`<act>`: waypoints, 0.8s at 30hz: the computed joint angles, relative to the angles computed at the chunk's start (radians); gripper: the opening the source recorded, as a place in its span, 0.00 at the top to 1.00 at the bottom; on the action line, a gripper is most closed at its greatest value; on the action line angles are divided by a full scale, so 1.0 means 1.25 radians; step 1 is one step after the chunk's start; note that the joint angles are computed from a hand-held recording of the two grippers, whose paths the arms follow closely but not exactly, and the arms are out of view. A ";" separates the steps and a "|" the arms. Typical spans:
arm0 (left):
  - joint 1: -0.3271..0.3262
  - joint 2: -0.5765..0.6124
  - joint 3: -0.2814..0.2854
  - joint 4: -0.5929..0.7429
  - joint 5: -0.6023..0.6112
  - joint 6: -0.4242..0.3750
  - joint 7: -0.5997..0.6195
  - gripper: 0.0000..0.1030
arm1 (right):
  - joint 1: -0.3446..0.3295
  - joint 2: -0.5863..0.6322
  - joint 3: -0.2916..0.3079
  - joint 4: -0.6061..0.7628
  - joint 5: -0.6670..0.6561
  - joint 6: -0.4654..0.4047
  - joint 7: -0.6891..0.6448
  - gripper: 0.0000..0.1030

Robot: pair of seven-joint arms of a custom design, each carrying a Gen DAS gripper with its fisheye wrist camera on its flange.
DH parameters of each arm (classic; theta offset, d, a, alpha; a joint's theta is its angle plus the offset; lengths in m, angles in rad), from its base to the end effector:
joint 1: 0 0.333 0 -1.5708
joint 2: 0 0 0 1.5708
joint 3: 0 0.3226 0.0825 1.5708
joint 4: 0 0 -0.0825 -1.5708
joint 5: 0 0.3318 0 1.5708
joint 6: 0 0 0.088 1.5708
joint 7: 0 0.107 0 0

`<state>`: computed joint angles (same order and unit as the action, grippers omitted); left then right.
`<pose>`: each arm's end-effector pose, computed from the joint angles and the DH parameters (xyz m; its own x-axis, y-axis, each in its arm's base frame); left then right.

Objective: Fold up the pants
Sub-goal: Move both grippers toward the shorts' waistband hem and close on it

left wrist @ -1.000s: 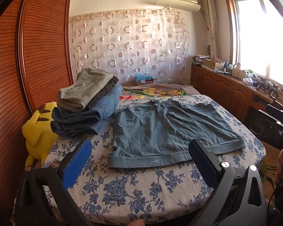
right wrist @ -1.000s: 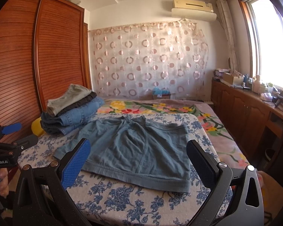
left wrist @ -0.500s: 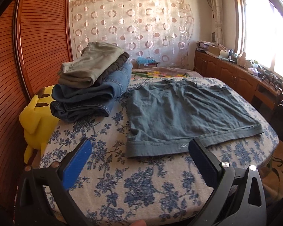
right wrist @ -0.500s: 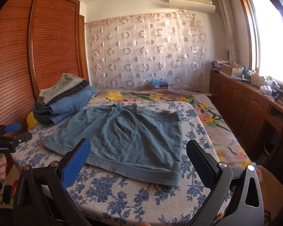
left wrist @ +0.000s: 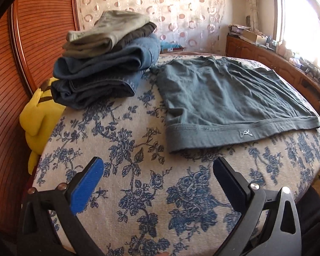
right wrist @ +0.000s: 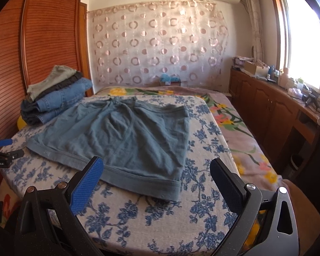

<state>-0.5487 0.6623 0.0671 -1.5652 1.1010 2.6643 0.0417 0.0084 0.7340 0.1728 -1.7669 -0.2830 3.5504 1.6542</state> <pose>0.5964 -0.3517 0.3268 0.1303 -0.9912 -0.0242 -0.6855 -0.0724 -0.7245 0.6634 0.1270 0.3297 0.3161 -0.9486 -0.0160 -0.4646 -0.1400 -0.8744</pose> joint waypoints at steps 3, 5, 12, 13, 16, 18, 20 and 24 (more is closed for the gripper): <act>0.011 0.010 -0.010 0.011 -0.023 -0.008 0.042 0.03 | -0.012 0.006 0.007 0.008 -0.008 -0.031 -0.004 0.05; 0.019 0.019 -0.017 0.023 -0.048 -0.010 0.078 0.04 | -0.015 0.005 0.008 0.008 -0.005 -0.047 -0.011 0.09; 0.020 0.029 0.001 0.040 -0.089 -0.009 0.122 0.11 | -0.043 0.011 0.031 0.008 0.008 -0.095 -0.041 0.11; 0.019 0.031 0.004 0.044 -0.093 -0.010 0.126 0.11 | -0.045 0.011 0.033 0.009 0.011 -0.100 -0.047 0.11; 0.017 0.035 0.012 0.058 -0.097 -0.013 0.136 0.11 | -0.041 0.011 0.029 0.008 0.028 -0.113 -0.063 0.11; 0.016 0.033 0.019 0.062 -0.093 -0.004 0.132 0.11 | -0.041 0.012 0.027 0.009 0.039 -0.123 -0.073 0.11; 0.016 0.033 0.022 0.067 -0.092 0.001 0.131 0.11 | -0.043 0.012 0.030 0.009 0.050 -0.132 -0.083 0.11; 0.019 0.044 0.021 0.092 -0.100 0.000 0.149 0.11 | -0.051 0.014 0.042 0.013 0.061 -0.151 -0.106 0.12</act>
